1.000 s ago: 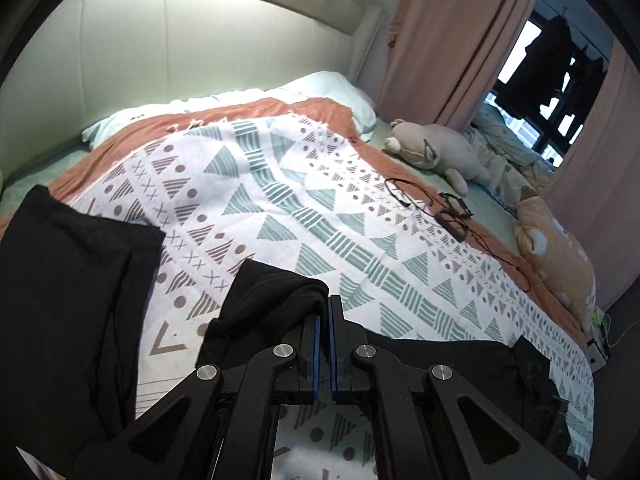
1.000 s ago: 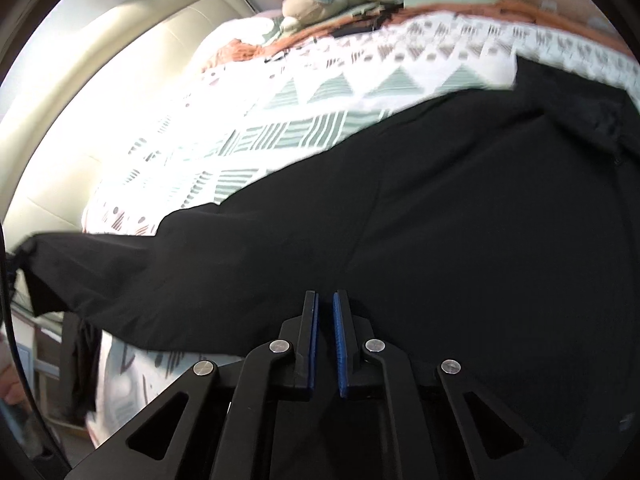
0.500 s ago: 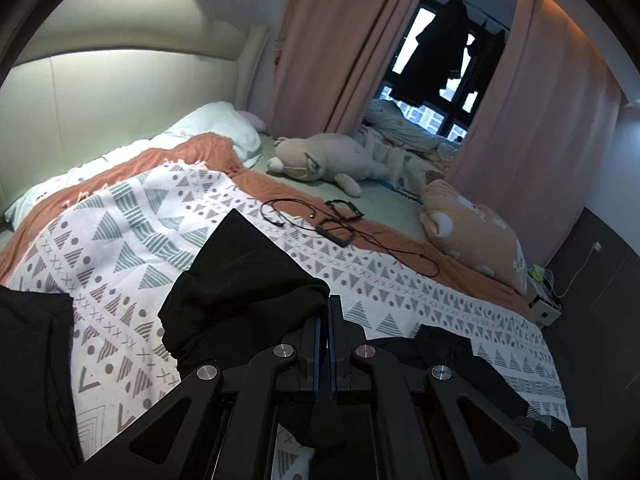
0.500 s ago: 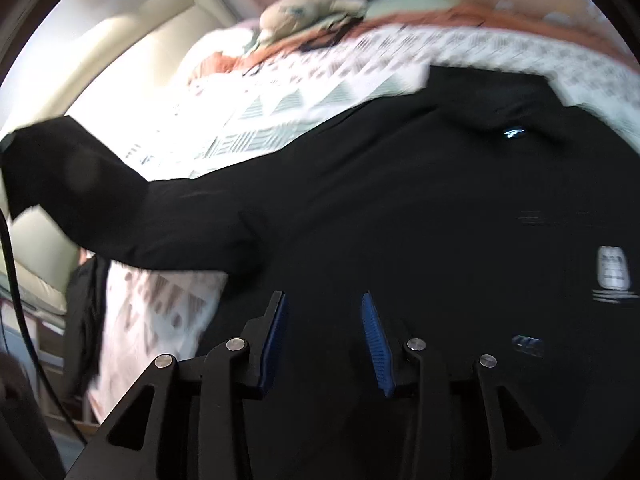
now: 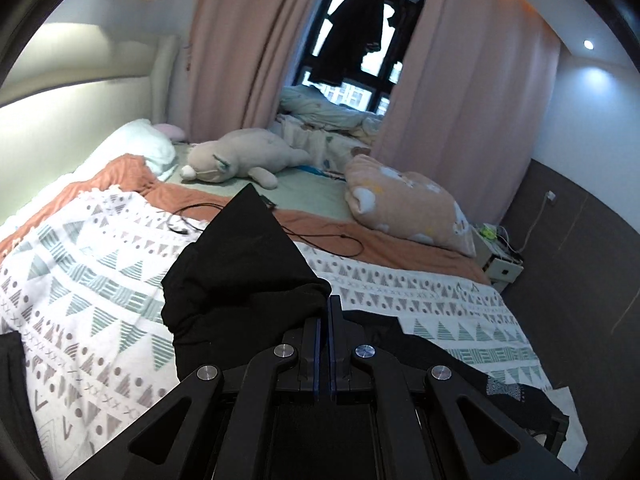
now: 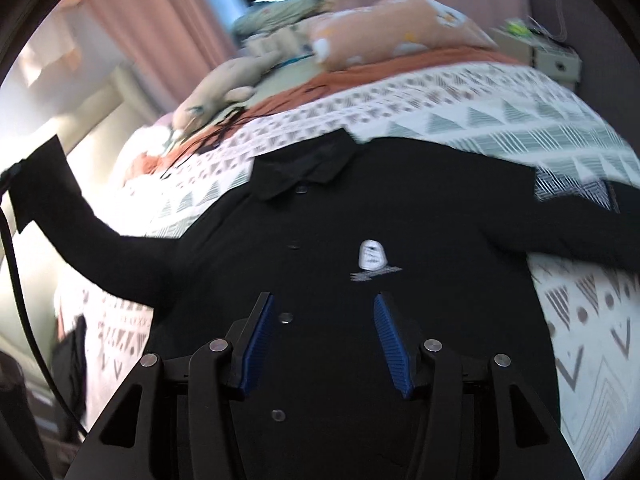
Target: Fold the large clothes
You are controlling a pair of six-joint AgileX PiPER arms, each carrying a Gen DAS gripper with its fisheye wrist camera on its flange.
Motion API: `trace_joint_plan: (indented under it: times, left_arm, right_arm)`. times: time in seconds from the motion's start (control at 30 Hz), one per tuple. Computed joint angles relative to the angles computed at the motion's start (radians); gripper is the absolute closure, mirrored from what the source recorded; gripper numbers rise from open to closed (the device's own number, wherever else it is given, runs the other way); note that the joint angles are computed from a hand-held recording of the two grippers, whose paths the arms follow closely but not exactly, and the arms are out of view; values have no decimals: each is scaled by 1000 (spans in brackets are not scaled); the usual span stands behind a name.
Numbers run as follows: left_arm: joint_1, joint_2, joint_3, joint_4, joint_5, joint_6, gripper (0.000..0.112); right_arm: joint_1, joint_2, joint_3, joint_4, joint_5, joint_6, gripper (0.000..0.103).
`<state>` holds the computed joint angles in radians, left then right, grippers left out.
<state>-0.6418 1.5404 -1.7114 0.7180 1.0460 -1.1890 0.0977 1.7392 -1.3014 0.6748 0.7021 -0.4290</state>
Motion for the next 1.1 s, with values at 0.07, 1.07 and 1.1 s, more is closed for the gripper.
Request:
trace_joint_plan:
  times: [0.07,1.07,1.1]
  left_arm:
    - [-13,66,-66,-30,-5,31,110]
    - [-132,-162,578,0,-138,-313,34]
    - [-134,-197,620,14,-131,-346,34]
  right_arm:
    - [-45,20,-14,3,14,7,51]
    - [33,106,-40,-67,-18,-41,51]
    - [53,111,-49,-92,-23,-20,51]
